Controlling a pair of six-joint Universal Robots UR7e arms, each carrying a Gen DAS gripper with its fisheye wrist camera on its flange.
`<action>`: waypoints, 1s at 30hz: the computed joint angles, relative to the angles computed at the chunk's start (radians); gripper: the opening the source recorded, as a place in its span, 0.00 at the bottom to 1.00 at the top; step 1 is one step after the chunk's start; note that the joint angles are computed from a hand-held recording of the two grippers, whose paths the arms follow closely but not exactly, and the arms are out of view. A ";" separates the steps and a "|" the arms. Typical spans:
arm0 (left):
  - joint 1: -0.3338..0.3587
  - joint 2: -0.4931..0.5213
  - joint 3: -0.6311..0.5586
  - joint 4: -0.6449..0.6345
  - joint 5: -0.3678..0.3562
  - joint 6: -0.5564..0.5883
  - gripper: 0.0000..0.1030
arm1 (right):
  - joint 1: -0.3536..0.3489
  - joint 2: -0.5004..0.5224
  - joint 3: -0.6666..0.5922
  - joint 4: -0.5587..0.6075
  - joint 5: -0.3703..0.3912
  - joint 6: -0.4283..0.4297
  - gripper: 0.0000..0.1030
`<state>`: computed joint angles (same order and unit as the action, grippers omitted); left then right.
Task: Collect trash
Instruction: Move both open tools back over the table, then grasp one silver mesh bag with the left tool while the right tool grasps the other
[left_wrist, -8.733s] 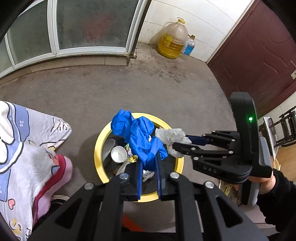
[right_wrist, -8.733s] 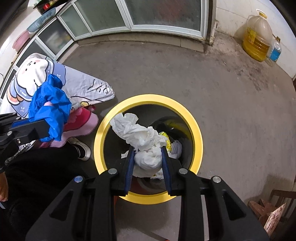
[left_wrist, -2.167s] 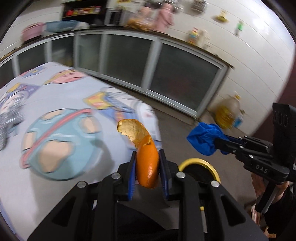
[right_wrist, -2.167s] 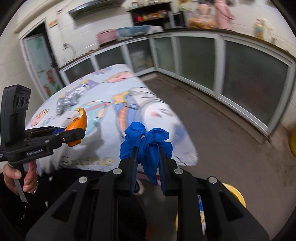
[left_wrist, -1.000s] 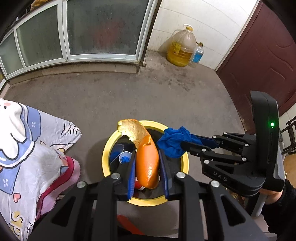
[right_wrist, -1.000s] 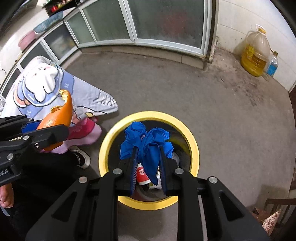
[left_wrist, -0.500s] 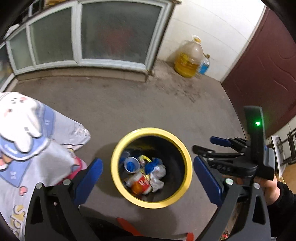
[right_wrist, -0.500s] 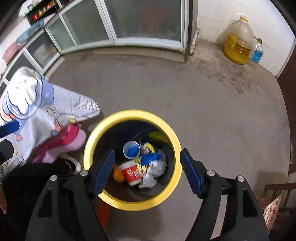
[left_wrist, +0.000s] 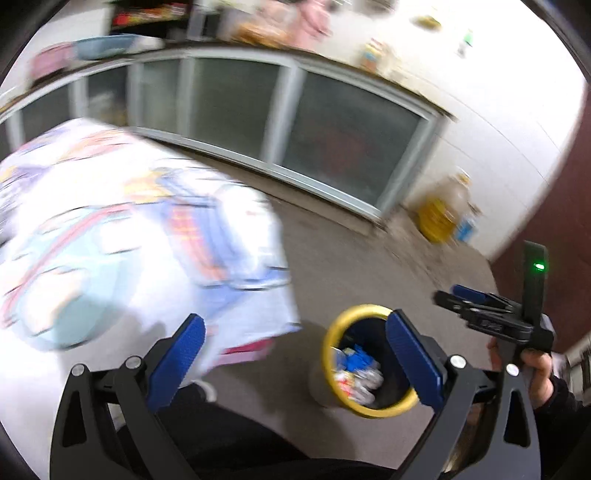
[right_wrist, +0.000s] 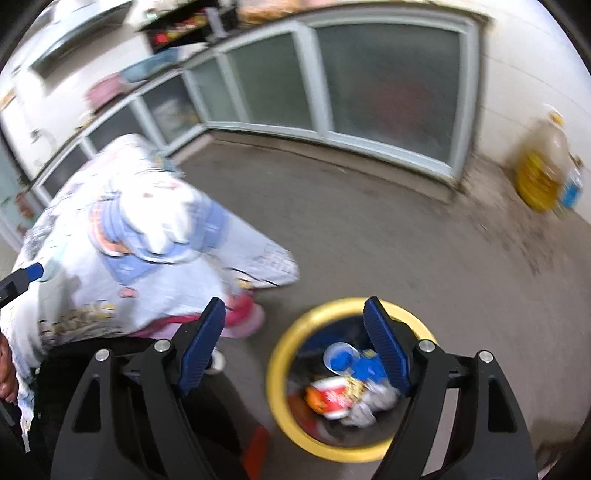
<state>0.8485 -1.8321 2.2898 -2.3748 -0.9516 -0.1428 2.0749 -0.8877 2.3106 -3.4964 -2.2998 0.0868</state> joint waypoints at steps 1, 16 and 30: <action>0.009 -0.036 -0.001 0.019 0.019 -0.016 0.92 | 0.013 0.016 -0.027 0.009 0.016 -0.015 0.71; 0.154 -0.291 -0.093 0.000 0.422 0.007 0.92 | 0.160 0.353 -0.636 0.391 0.334 -0.148 0.72; 0.397 -0.049 -0.245 -0.239 0.322 0.211 0.92 | 0.172 0.823 -1.587 1.132 0.634 -0.092 0.70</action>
